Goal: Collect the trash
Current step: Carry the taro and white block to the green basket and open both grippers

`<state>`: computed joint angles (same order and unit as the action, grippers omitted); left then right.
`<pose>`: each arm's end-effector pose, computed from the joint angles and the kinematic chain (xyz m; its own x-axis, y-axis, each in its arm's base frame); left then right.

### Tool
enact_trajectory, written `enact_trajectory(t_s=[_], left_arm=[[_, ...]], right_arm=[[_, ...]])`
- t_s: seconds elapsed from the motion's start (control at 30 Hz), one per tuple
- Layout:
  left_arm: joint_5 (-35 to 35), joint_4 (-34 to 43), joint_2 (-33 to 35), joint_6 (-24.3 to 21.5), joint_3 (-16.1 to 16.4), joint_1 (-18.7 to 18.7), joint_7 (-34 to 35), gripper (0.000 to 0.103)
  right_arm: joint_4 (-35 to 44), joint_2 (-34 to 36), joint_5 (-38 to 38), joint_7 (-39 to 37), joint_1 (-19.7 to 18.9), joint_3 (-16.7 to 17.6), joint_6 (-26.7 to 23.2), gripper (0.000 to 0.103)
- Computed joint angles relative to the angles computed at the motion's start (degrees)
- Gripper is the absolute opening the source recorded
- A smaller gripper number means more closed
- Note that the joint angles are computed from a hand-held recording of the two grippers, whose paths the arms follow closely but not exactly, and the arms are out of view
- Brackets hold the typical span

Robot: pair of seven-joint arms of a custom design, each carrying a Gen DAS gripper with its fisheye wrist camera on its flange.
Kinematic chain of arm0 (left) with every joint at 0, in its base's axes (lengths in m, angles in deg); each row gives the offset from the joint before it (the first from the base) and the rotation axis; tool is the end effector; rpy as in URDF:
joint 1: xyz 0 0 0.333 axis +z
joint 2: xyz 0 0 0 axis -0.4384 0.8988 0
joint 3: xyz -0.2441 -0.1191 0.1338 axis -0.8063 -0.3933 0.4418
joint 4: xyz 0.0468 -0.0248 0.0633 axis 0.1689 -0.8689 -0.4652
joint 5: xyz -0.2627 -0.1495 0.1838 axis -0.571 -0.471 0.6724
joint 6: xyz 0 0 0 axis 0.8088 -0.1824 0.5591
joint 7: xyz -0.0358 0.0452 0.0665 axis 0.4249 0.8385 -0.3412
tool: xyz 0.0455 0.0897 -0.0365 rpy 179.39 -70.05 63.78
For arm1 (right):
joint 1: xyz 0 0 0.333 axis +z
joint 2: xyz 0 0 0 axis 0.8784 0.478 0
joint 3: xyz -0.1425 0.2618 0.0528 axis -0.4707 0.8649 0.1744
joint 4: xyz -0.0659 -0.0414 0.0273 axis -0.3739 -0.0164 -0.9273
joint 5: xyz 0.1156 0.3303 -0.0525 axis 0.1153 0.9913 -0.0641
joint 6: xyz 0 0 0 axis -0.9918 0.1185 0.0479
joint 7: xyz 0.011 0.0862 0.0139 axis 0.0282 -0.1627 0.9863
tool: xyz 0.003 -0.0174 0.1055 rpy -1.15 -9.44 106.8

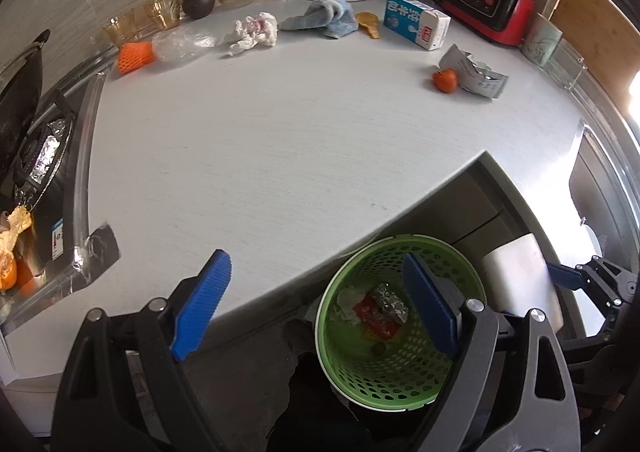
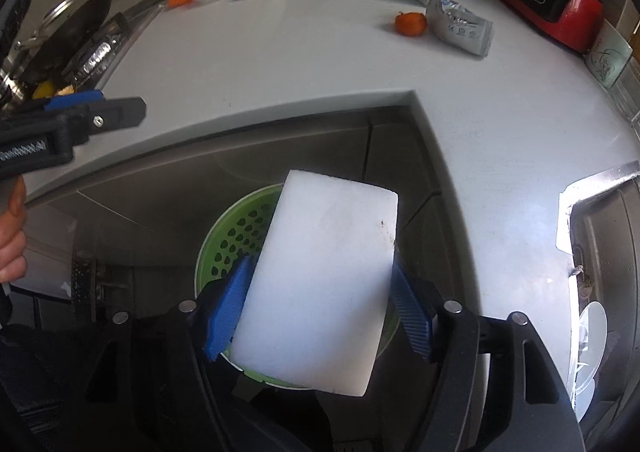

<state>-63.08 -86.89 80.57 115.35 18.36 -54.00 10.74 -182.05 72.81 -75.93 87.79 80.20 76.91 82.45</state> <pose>0.4731 -0.4010 0.4174 -0.2512 -0.9678 0.0157 -0.8663 0.2176 -0.4497 0.4144 0.2005 0.3809 0.1549 -0.9853 -0.0717 -0.9188 -0.1170 -0.3769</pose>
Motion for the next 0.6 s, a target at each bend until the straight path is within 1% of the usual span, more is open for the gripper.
enact_trajectory(t_s=[0.1,0.17,0.37,0.5,0.6], left_arm=[[-0.32,0.27,0.12,0.06,0.18,0.56,0.72,0.083],[-0.64,0.49,0.26,0.28,0.29,0.92,1.13,0.083],[-2.08,1.97,1.26,0.94,0.69,2.21,2.76,0.083],[-2.47,3.46,2.25,2.00,1.29,2.69,3.81,0.083],[-2.22,5.95,3.81,2.38,1.93,2.94,4.92,0.083]], right_arm=[[1.28,0.82,0.30,0.43,0.12,0.05,-0.30,0.085],[2.11,1.10,-0.80,1.59,-0.09,0.26,-0.30,0.087],[5.05,1.81,-3.77,4.24,-0.80,0.11,-0.31,0.090],[7.37,2.62,-8.57,9.63,-1.92,0.26,0.92,0.095],[9.88,4.21,-10.49,12.61,-2.31,-0.10,1.46,0.095]])
